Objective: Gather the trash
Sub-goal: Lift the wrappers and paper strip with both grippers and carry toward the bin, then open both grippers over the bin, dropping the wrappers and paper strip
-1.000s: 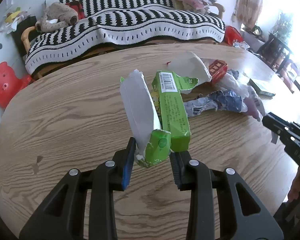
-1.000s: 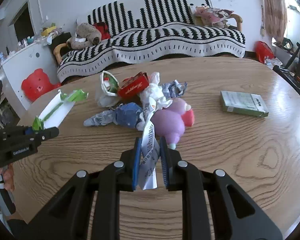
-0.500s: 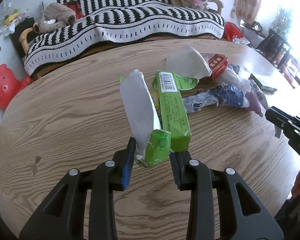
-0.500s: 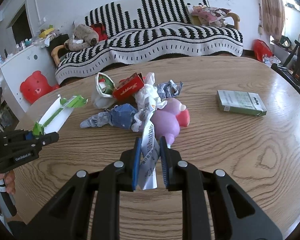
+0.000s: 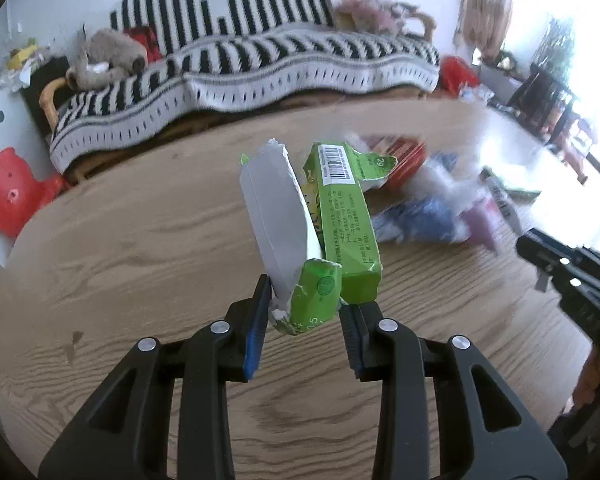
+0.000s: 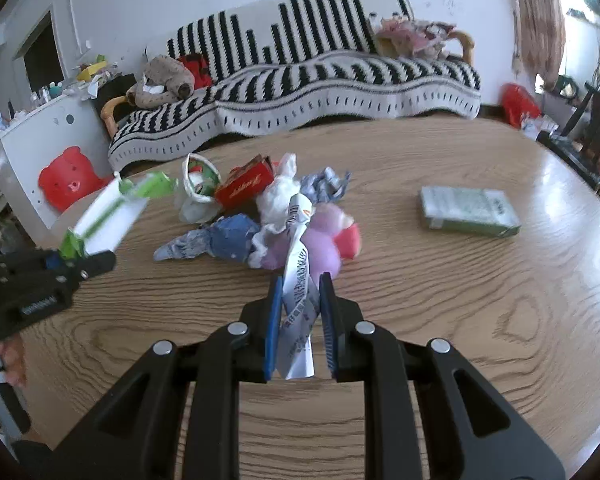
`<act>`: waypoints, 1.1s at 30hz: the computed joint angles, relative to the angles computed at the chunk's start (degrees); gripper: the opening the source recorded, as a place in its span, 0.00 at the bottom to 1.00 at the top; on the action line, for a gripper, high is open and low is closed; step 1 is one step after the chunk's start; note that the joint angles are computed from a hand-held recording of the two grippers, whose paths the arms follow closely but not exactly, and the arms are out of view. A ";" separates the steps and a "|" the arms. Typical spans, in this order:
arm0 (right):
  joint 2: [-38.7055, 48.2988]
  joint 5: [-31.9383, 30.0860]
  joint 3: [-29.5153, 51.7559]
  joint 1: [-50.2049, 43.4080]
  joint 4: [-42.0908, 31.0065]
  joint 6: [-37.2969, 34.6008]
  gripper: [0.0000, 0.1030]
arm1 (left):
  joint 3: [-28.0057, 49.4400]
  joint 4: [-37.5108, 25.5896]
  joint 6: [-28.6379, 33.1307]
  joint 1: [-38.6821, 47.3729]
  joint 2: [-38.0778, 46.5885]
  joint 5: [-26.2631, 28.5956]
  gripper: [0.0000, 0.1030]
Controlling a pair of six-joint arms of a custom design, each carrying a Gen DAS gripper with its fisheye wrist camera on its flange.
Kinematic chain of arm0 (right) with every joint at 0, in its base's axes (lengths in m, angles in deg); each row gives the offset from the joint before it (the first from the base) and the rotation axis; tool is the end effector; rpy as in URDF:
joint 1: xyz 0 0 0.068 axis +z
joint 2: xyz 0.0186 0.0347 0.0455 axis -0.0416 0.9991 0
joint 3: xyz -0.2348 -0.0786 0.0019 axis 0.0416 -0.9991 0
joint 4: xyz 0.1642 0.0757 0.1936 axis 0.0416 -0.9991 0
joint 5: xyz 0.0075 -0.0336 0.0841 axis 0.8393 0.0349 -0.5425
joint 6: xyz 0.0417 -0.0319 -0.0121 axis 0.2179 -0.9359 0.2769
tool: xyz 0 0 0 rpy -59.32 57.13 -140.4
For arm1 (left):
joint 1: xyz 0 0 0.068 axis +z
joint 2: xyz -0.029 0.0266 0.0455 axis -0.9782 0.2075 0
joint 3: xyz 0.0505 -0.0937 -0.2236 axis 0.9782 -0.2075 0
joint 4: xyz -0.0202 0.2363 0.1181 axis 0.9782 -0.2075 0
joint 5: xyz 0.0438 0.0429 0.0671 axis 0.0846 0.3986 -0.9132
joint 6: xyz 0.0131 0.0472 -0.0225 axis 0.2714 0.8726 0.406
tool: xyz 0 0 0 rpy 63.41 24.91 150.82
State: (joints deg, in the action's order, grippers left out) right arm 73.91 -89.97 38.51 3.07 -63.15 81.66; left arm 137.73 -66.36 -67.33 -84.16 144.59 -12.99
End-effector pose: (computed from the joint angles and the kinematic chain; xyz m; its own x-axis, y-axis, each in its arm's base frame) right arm 0.2827 0.0388 0.3324 -0.6397 -0.1112 -0.7606 -0.3699 0.9119 0.1778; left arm 0.2665 -0.0237 0.3503 -0.7486 -0.0397 -0.6619 -0.0772 0.9966 0.0275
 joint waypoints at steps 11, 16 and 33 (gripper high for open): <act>-3.50 -28.67 6.47 -47.23 -23.02 -25.32 0.19 | 15.52 -5.96 -15.00 -36.96 8.47 -13.05 0.32; 9.26 -31.89 15.46 -67.59 -44.05 -51.83 0.19 | 27.52 -12.71 -16.65 -51.05 22.93 -9.29 0.33; 28.54 -7.43 -4.74 -76.24 -28.10 -57.38 0.19 | 40.98 -17.96 -20.69 -58.62 58.96 7.29 0.33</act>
State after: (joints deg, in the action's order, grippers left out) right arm 102.45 -97.40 33.77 -73.17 -91.24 24.28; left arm 178.71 -84.33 -88.01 -142.77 203.55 -5.70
